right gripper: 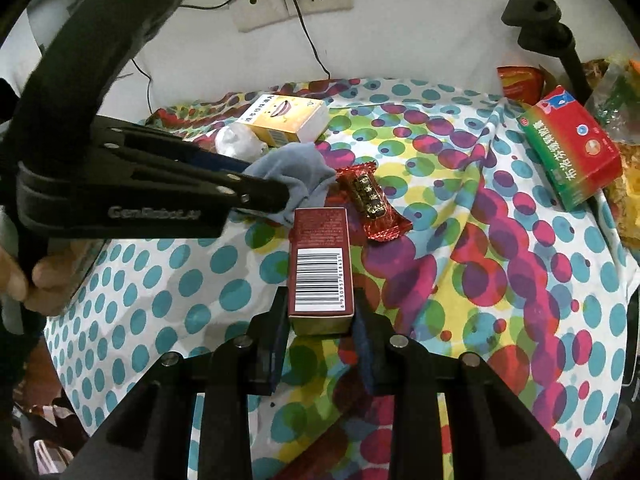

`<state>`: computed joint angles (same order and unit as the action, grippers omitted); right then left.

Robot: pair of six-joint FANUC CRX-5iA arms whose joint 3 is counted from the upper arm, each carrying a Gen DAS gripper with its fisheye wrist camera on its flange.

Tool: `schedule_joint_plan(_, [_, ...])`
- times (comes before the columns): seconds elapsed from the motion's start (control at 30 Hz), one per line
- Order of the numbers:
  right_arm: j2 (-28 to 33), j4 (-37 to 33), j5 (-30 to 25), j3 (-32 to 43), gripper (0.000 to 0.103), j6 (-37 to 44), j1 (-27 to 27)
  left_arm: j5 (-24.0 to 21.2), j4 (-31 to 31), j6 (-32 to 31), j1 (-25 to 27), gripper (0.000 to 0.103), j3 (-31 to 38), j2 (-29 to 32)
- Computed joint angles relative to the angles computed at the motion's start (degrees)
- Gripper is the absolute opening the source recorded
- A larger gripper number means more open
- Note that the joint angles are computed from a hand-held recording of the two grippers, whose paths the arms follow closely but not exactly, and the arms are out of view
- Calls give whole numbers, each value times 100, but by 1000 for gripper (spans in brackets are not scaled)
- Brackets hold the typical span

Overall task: Organize objects
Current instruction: 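Grasp the light blue sock with the left tool while the right tool grasps the red barcode box, then carry the light blue sock to the red tray and open the left tool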

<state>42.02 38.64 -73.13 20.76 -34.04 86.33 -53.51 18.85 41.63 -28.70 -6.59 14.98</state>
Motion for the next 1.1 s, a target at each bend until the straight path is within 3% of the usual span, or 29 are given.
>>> schedule_joint_plan(0.53, [422, -180, -313, 708, 28, 97, 78, -257, 390, -79, 715, 27, -838, -1077])
schedule_joint_plan(0.8, [735, -227, -733, 1252, 28, 426, 75, -274, 326, 88, 1205, 27, -971, -1379])
schedule_joint_plan(1.1, [815, -230, -791, 1381, 28, 469, 62, -319, 385, 5, 1750, 27, -1098, -1611])
